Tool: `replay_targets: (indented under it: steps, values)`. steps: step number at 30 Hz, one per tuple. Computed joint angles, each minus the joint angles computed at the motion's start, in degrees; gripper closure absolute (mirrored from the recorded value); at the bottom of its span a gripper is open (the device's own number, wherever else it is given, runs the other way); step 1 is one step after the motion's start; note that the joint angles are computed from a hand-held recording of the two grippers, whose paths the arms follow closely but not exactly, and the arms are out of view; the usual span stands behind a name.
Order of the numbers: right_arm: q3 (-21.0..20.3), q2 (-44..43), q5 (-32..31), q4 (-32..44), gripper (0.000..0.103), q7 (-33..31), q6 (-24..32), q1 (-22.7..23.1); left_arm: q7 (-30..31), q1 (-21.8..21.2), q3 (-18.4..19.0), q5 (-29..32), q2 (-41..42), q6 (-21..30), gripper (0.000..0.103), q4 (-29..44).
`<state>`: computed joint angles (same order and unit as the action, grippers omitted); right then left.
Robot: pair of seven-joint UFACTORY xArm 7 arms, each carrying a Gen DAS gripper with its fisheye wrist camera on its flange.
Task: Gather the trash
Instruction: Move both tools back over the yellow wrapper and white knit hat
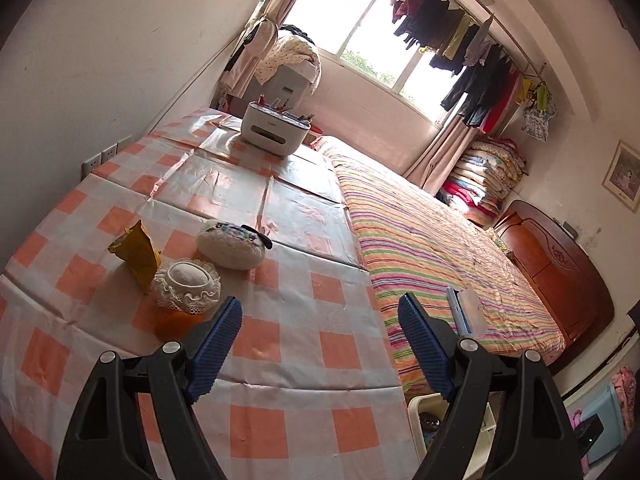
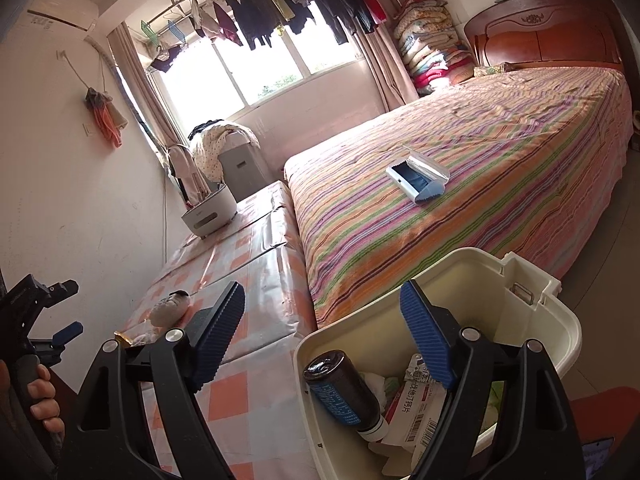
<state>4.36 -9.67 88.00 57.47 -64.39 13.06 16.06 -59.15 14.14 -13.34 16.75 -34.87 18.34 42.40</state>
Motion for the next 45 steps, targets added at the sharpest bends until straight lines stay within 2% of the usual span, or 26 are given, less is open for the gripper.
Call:
replay_targets:
  steps: [3,6,10,16,32,41,45]
  values:
    - [1.00,1.02,-1.97,1.35,0.024,0.78,0.26,0.92,1.04,1.79,2.48,0.43,-1.93,2.50,0.025,-1.78]
    - [2.00,1.99,-2.14,2.84,0.024,-1.31,0.12,2.35,1.90,2.85,5.52,-0.67,-3.47,3.04,0.025,-3.68]
    - [3.26,3.27,-4.58,4.28,0.024,-1.44,0.59,4.06,5.14,1.70,10.36,-4.54,-4.81,3.38,0.025,-5.68]
    - [4.49,5.99,-9.68,7.45,0.024,1.33,2.19,5.70,7.99,3.78,11.42,-6.59,-6.32,5.90,0.025,-6.89]
    - [10.12,16.79,-30.18,19.44,0.023,15.51,11.71,7.72,14.07,3.71,16.07,-12.19,0.30,6.63,0.025,-4.76]
    - [13.28,29.39,-44.52,34.39,0.023,29.93,23.04,9.51,15.67,3.44,17.63,-15.03,2.45,6.85,0.025,-4.04]
    - [13.91,36.09,-50.65,42.19,0.023,36.88,26.30,11.25,16.13,3.24,18.08,-15.99,2.95,6.89,0.025,-3.82]
